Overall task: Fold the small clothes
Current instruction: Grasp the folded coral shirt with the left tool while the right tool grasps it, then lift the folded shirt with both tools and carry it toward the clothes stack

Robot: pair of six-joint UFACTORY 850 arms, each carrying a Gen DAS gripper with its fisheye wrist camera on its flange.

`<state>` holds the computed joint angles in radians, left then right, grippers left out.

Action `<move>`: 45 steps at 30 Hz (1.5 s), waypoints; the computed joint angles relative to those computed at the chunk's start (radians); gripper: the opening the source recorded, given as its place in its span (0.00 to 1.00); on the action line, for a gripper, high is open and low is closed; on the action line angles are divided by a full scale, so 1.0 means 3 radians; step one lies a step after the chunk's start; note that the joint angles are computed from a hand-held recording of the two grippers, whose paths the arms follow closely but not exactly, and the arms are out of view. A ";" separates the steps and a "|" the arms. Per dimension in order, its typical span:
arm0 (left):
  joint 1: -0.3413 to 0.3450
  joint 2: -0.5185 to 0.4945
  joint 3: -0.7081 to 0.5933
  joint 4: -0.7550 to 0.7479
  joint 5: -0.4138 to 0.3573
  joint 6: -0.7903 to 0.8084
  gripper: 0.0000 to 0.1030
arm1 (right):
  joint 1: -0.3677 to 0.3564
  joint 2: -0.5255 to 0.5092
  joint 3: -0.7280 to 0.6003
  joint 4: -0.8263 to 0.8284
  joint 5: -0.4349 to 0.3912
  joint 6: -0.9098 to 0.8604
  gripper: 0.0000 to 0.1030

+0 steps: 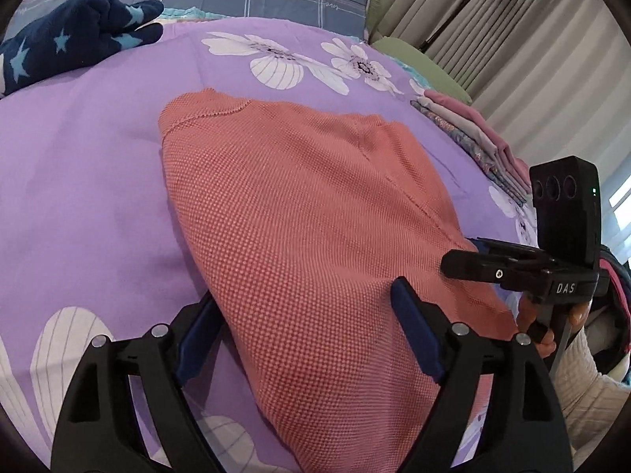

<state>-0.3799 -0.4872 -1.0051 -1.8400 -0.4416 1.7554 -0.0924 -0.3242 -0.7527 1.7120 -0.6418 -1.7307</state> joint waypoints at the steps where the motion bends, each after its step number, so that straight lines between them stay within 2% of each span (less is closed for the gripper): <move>1: 0.0002 0.0005 0.0012 -0.0030 -0.0003 0.0057 0.81 | -0.0015 0.0016 0.0017 -0.0031 -0.0017 0.0032 0.61; 8: 0.0029 0.0006 0.0038 -0.0064 -0.0073 0.0156 0.81 | -0.0201 0.0164 0.0192 -0.0412 -0.0182 0.0325 0.60; 15: 0.0056 -0.0043 -0.0029 0.0120 -0.0148 0.0052 0.80 | -0.0137 -0.0125 -0.0132 -0.0533 -0.0325 0.0392 0.64; 17: 0.0076 -0.0072 -0.0084 0.0253 -0.0185 -0.0097 0.72 | -0.0102 -0.0239 -0.0271 -0.0519 -0.0366 0.0408 0.64; 19: 0.0102 -0.0130 -0.0189 0.0432 -0.0243 -0.0333 0.55 | -0.0046 -0.0315 -0.0392 -0.0442 -0.0309 0.0361 0.64; 21: 0.0141 -0.0234 -0.0322 0.0587 -0.0327 -0.0602 0.47 | 0.0004 -0.0360 -0.0477 -0.0361 -0.0230 0.0291 0.63; 23: 0.0166 -0.0290 -0.0376 0.0594 -0.0405 -0.0652 0.43 | 0.0054 -0.0359 -0.0495 -0.0260 -0.0080 0.0214 0.54; 24: 0.0167 -0.0294 -0.0378 0.0583 -0.0411 -0.0649 0.41 | 0.0078 -0.0334 -0.0478 -0.0208 0.0031 0.0166 0.44; 25: 0.0152 -0.0275 -0.0358 0.0544 -0.0376 -0.0596 0.40 | 0.0080 -0.0308 -0.0448 -0.0163 0.0059 0.0121 0.38; 27: 0.0080 -0.0174 -0.0263 0.0372 -0.0196 -0.0361 0.35 | 0.0065 -0.0251 -0.0384 -0.0107 0.0019 0.0083 0.26; 28: 0.0037 -0.0111 -0.0211 0.0258 -0.0100 -0.0229 0.32 | 0.0076 -0.0209 -0.0342 -0.0035 0.0035 0.0020 0.24; 31: -0.0096 0.0108 -0.0040 -0.0299 0.0175 0.0404 0.28 | 0.0176 0.0026 -0.0147 0.0397 0.0209 -0.0436 0.21; 34: -0.0192 0.0326 0.0126 -0.0919 0.0307 0.1097 0.27 | 0.0235 0.0337 0.0091 0.0842 0.0246 -0.0917 0.21; 39: -0.0302 0.0748 0.0432 -0.1637 0.0295 0.1907 0.27 | 0.0225 0.0975 0.0532 0.1262 0.0154 -0.1374 0.21; 43: -0.0524 0.1076 0.0639 -0.2524 0.0320 0.2900 0.27 | 0.0190 0.1483 0.0821 0.1417 0.0123 -0.1495 0.20; 45: -0.0602 0.1175 0.0688 -0.2706 0.0296 0.3076 0.27 | 0.0155 0.1781 0.0960 0.1434 0.0147 -0.1564 0.20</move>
